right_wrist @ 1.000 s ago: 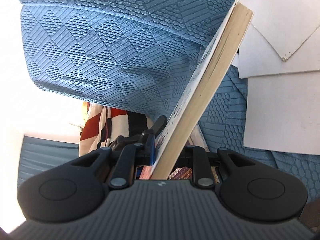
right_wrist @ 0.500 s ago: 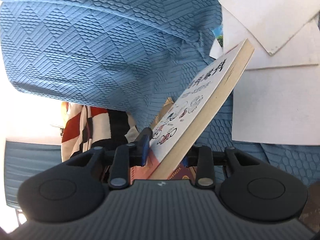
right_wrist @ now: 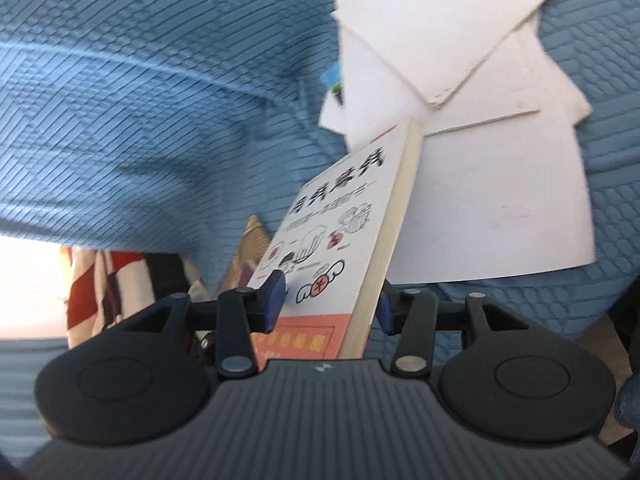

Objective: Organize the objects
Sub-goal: 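Carry the upright cartoon book with both grippers toward the purple book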

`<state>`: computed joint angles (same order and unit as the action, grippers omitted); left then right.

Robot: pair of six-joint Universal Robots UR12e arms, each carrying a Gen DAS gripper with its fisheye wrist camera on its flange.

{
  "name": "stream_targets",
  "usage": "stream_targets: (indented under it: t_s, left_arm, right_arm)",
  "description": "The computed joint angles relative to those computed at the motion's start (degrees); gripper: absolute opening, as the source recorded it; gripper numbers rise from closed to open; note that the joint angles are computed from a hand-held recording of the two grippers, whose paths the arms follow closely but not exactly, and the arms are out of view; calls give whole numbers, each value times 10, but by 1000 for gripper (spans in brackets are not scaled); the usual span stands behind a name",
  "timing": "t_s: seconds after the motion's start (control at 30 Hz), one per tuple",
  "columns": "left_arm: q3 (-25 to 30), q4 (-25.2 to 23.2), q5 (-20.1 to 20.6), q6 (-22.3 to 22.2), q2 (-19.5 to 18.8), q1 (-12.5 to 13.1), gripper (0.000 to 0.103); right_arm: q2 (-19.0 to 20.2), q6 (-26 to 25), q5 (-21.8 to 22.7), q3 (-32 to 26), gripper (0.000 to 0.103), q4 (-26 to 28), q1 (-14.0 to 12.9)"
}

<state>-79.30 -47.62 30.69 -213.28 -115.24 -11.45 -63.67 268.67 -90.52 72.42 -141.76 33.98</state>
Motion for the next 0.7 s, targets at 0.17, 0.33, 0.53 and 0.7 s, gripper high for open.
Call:
stream_targets:
  t_s: [0.17,0.33,0.53,0.7]
  left_arm:
    - [1,-7,8,4,2,0,19]
    - [-2,9,16,2,6,3,22]
    - [-20,80,16,-41,21,12,23]
    - [-30,133,33,-68,38,18,23]
  right_arm:
    - [2,-4,-30,-15,48,47,5]
    - [-1,-14,-42,-2,40,3,7]
    - [-2,-51,-35,2,35,-55,6]
    - [0,-88,-14,-4,34,-93,2]
